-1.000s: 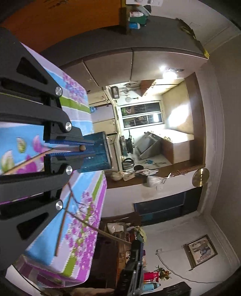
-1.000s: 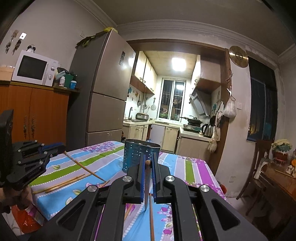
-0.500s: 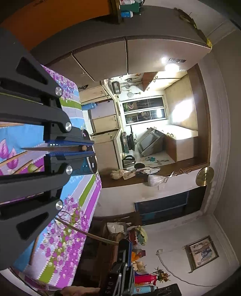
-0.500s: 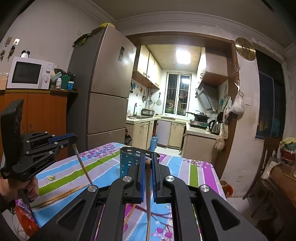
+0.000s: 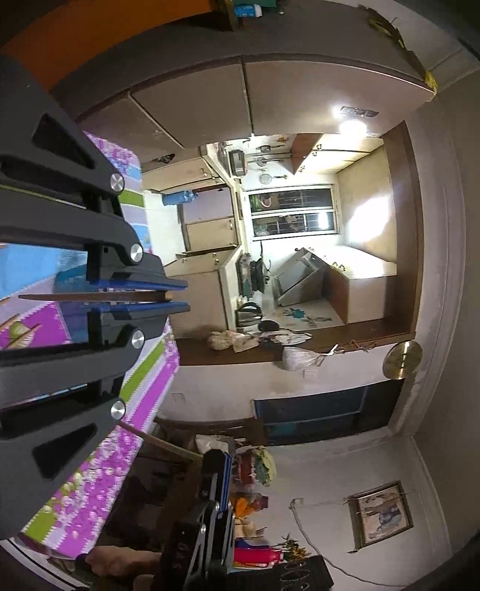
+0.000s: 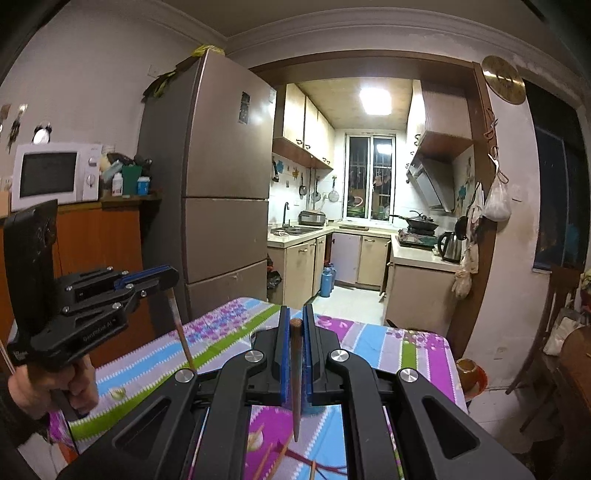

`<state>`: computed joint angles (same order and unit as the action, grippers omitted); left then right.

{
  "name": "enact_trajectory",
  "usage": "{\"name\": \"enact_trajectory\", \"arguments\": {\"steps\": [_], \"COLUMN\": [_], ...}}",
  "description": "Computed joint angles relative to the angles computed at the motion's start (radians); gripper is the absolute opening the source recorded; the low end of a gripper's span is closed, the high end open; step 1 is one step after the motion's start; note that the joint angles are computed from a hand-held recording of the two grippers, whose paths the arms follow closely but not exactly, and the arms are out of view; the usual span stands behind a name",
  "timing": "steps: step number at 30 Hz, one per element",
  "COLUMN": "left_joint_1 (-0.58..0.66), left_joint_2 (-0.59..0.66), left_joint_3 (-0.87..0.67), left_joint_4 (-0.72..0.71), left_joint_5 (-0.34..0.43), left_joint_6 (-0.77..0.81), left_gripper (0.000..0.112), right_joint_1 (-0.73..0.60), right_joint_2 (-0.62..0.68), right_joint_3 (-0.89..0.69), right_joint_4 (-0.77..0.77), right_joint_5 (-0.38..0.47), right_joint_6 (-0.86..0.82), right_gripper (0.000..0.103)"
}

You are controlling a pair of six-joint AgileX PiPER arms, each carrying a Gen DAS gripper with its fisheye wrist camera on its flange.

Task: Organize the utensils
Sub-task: 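Lower the left tool's chopstick into the holder and open it while the right tool does likewise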

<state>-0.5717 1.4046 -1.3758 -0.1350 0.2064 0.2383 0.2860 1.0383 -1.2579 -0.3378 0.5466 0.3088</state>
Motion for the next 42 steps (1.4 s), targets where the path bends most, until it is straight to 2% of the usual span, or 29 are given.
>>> {"name": "enact_trajectory", "arguments": {"steps": [5, 9, 13, 16, 23, 26, 31, 32, 39, 42], "left_joint_1": [-0.004, -0.001, 0.005, 0.005, 0.013, 0.015, 0.039, 0.043, 0.055, 0.053], "left_joint_2": [0.067, 0.146, 0.249, 0.334, 0.479, 0.535, 0.614, 0.643, 0.716, 0.754], "left_joint_3": [-0.179, -0.36, -0.562, -0.714, -0.918, -0.977, -1.049, -1.099, -1.137, -1.193], "left_joint_4": [0.048, 0.069, 0.079, 0.087, 0.071, 0.069, 0.038, 0.034, 0.023, 0.031], "left_joint_5": [0.076, 0.159, 0.252, 0.317, 0.389, 0.405, 0.425, 0.449, 0.458, 0.488], "left_joint_6": [-0.049, -0.075, -0.093, -0.109, -0.121, -0.122, -0.124, -0.128, -0.143, -0.145], "left_gripper": [0.005, 0.005, 0.005, 0.005, 0.005, 0.005, 0.005, 0.005, 0.005, 0.005], "right_joint_1": [-0.097, -0.147, -0.181, -0.185, -0.189, -0.196, -0.201, -0.2, -0.228, -0.233], "right_joint_2": [0.125, 0.253, 0.408, 0.508, 0.709, 0.776, 0.808, 0.808, 0.815, 0.818], "right_joint_3": [-0.248, -0.486, -0.746, -0.903, -1.176, -1.248, -1.201, -1.186, -1.076, -1.051], "right_joint_4": [0.227, 0.321, 0.367, 0.36, 0.349, 0.363, 0.367, 0.365, 0.401, 0.411], "right_joint_5": [0.101, 0.214, 0.338, 0.399, 0.496, 0.527, 0.492, 0.483, 0.417, 0.399], "right_joint_6": [-0.204, -0.289, -0.326, -0.328, -0.328, -0.335, -0.343, -0.341, -0.353, -0.358], "right_gripper": [0.008, 0.008, 0.008, 0.008, 0.008, 0.008, 0.008, 0.008, 0.008, 0.008]}}
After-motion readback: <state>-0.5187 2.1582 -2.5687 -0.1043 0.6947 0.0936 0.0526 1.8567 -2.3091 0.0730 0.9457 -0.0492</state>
